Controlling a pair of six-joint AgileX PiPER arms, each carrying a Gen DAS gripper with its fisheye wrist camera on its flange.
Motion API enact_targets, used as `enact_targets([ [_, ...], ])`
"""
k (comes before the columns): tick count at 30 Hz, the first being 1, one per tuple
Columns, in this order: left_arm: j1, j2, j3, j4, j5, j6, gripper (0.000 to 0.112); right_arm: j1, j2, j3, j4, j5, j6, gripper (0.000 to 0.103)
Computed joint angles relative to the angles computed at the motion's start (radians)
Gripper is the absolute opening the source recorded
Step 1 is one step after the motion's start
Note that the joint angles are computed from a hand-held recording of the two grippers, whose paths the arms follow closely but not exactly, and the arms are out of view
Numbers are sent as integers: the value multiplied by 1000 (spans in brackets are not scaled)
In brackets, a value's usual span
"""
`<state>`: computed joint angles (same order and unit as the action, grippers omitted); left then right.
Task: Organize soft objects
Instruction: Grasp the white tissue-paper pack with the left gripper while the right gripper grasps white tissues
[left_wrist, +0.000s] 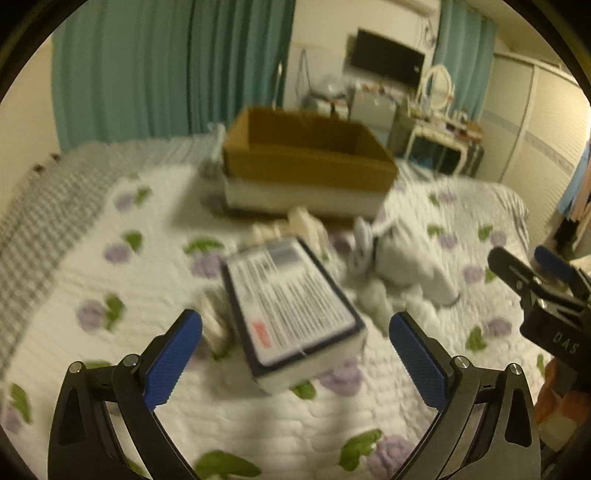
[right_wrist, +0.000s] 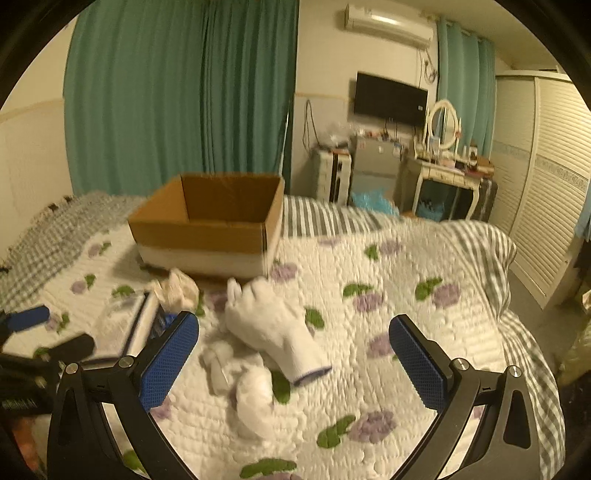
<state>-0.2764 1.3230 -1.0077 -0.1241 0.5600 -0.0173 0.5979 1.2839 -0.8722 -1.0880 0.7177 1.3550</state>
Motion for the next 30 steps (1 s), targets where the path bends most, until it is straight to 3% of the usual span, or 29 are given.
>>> enact_targets([
  [5,-9,83,-22,-3,11,-17,103,-48,60,-22,116,-22,-104,103],
  [14,4,198,-82,0,-2,-103,102,-61,179,-97,215,18,-206,103],
  [17,6,213,-82,27,-14,-99,94,-73,203,-111,238,19,-225,103],
  [19,25,198,-64,-36,-36,-4,91,-80,216,-120,262,15,-239,102],
  [21,33,168,-35,-80,-67,112,90,-91,234,-135,307,10,-273,95],
  [23,26,143,-11,-22,-97,114,90,-118,247,-143,387,-29,-337,92],
  [30,64,152,-28,-70,-63,195,90,-179,331,-186,604,-77,-504,72],
])
